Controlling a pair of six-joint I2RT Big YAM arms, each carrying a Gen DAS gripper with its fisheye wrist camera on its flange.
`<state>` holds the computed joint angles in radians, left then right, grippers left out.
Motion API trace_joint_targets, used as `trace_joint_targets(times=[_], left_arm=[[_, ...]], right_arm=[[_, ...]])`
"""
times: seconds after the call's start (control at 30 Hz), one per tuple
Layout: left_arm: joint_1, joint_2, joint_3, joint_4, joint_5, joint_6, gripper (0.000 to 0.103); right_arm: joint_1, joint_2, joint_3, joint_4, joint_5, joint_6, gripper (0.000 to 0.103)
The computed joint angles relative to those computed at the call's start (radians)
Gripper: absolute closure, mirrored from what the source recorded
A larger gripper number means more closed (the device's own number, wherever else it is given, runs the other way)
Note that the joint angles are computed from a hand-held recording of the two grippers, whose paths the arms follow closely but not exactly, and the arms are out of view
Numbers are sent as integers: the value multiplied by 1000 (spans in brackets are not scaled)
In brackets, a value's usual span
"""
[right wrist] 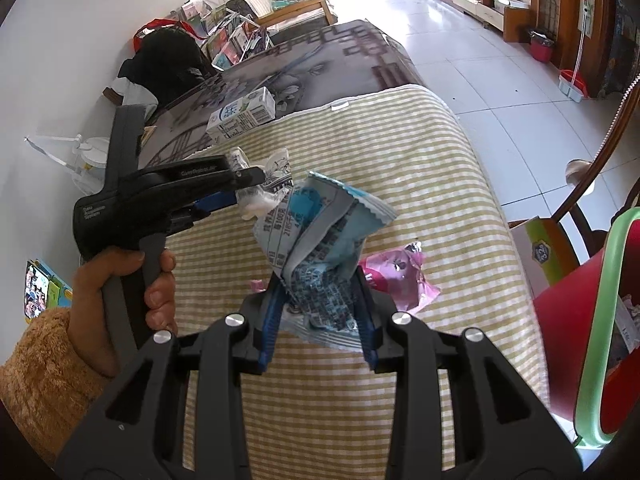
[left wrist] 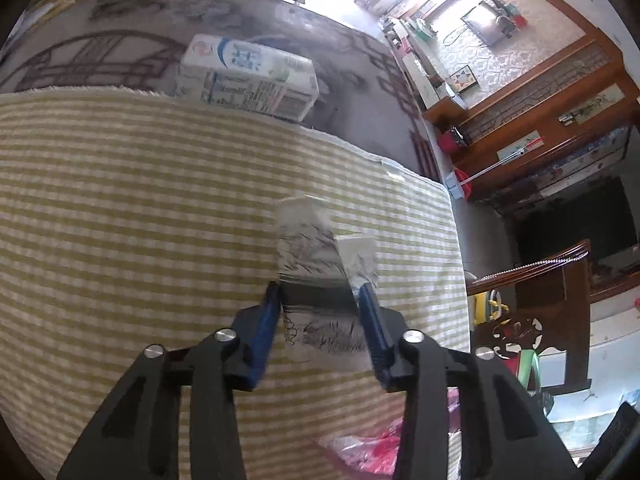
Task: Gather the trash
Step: 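Carry the paper cup and blue wrapper over the red bucket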
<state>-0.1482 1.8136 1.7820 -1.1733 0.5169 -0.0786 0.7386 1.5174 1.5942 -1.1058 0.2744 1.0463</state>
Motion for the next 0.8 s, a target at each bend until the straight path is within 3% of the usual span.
trace_joint_targets(times=[0.13, 0.23, 0.53, 0.8], left_arm=[[28, -106, -94, 105, -72, 36, 68], [55, -176, -138, 141, -114, 80, 68], [148, -295, -179, 144, -120, 122, 68], [149, -370, -238, 195, -147, 110, 67]], right_arm=[[3, 11, 21, 6, 7, -26, 70], [4, 24, 40, 12, 3, -48, 70], [17, 91, 148, 30, -9, -152, 70], [49, 100, 209, 23, 45, -227, 70]])
